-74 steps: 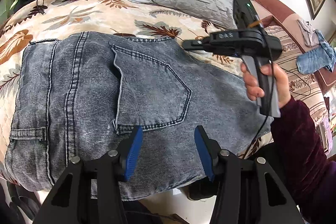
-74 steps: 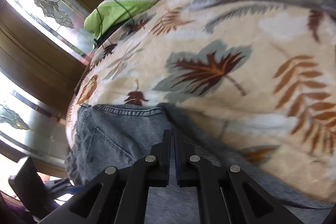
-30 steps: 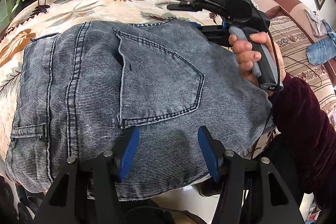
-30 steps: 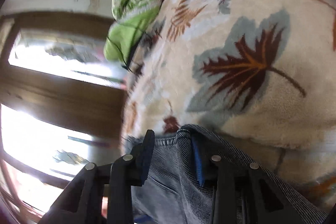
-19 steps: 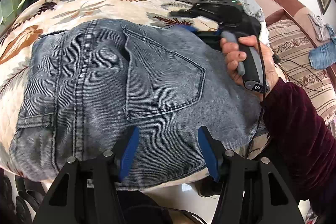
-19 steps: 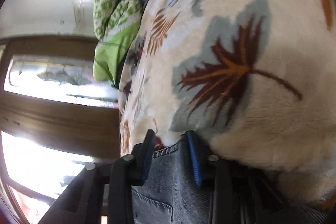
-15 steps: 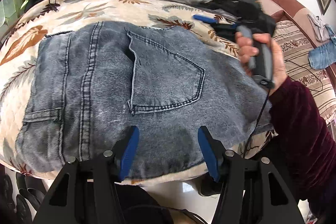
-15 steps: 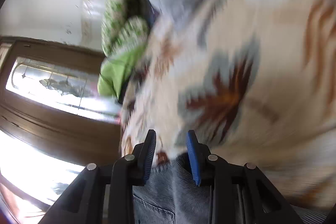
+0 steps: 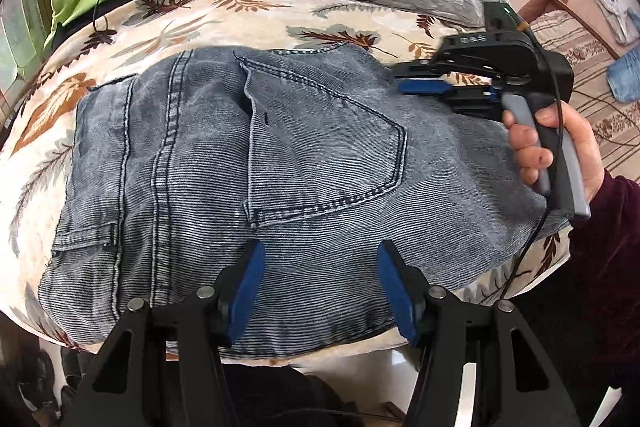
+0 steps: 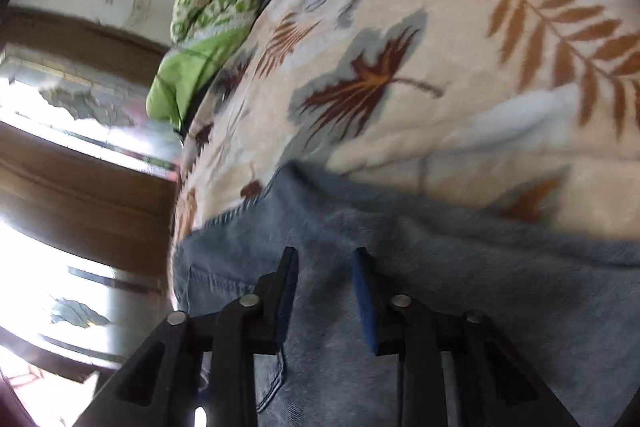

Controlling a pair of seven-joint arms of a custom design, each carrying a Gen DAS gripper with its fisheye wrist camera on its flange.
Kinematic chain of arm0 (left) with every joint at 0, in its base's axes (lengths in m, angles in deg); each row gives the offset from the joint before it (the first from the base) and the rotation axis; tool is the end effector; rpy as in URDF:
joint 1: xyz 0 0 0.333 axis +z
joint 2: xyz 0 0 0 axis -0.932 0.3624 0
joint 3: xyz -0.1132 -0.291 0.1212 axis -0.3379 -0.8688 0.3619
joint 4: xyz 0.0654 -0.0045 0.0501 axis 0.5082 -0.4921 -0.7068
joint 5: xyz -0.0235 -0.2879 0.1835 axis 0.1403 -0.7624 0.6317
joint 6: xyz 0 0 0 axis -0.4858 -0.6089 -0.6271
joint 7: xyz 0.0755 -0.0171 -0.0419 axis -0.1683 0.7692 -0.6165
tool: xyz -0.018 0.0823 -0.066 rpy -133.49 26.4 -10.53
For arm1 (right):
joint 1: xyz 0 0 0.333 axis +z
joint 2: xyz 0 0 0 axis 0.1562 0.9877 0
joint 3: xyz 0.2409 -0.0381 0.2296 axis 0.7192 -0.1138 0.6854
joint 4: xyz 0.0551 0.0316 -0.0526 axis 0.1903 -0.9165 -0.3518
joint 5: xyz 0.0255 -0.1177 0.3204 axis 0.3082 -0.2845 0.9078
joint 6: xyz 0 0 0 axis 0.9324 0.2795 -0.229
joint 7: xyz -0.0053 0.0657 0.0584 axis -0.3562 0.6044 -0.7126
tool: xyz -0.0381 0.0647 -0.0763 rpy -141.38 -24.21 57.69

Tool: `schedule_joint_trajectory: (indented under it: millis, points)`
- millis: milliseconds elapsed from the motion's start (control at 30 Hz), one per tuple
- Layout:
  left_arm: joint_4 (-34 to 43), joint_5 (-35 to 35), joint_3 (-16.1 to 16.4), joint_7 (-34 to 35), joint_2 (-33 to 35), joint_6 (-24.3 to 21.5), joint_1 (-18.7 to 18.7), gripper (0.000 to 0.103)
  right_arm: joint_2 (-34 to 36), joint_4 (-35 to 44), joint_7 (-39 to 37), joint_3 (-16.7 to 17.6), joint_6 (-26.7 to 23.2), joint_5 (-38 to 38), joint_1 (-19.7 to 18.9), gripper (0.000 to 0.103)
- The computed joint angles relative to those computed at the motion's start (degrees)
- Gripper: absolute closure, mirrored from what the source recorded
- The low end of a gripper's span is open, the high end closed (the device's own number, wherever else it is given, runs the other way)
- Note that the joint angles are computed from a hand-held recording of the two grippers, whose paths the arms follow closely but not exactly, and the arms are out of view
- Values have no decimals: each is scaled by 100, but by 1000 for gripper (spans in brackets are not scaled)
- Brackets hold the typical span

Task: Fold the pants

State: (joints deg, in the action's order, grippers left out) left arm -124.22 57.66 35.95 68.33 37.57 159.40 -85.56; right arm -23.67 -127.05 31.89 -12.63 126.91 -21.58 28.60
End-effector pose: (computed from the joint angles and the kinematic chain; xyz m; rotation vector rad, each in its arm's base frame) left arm 0.2990 -0.1801 0.4874 -1.9151 2.0394 -0.7060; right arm 0.5550 0.3456 0.4484 -1.5930 1.5198 0.5776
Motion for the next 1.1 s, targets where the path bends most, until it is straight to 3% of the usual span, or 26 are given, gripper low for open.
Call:
schedule_joint_trajectory:
  millis: [67,233,367,500,600,667,700,800,867,1000,1100]
  points:
    - [58,87,-52,-46,-23,-129,84,44,-135,-247,-435,48,-30,520,-245,80]
    - [139,13,23,-47,-50,-94,22,44,-1077,-1414,-1211,-361,-38,1275,-535,77]
    - [405,147,-126,-44,197,52,69,43,-2190,-2553,-1849,-811,607,1791,-456,76]
    - [749,145,-113,33,683,8,-24,42,-3004,-3516,-1086,-1121,1122,1316,-346,76]
    - [893,144,-159,-29,900,-295,-10,42,-3328,-4103,-432,-1373,1124,1264,-402,77]
    - [793,12,-82,33,856,-285,-108,42,-3527,-4343,-1039,-1613,792,2055,-408,80]
    - [734,-14,-62,95,794,-311,-153,42,-3640,-4450,-1058,-1591,784,2047,-445,80]
    - [671,4,-85,163,697,-423,-170,42,-3973,-4836,-635,-1295,1431,1250,-387,80]
    - [714,39,-128,132,670,-559,-146,42,-4154,-5026,-478,-1314,1595,1055,-300,80]
    - [811,-244,-14,271,625,-614,-352,42,-4496,-5348,406,-1074,2136,83,-234,77]
    - [928,-255,-104,351,710,-463,-392,42,-4569,-5245,-430,-1335,2579,874,532,77]
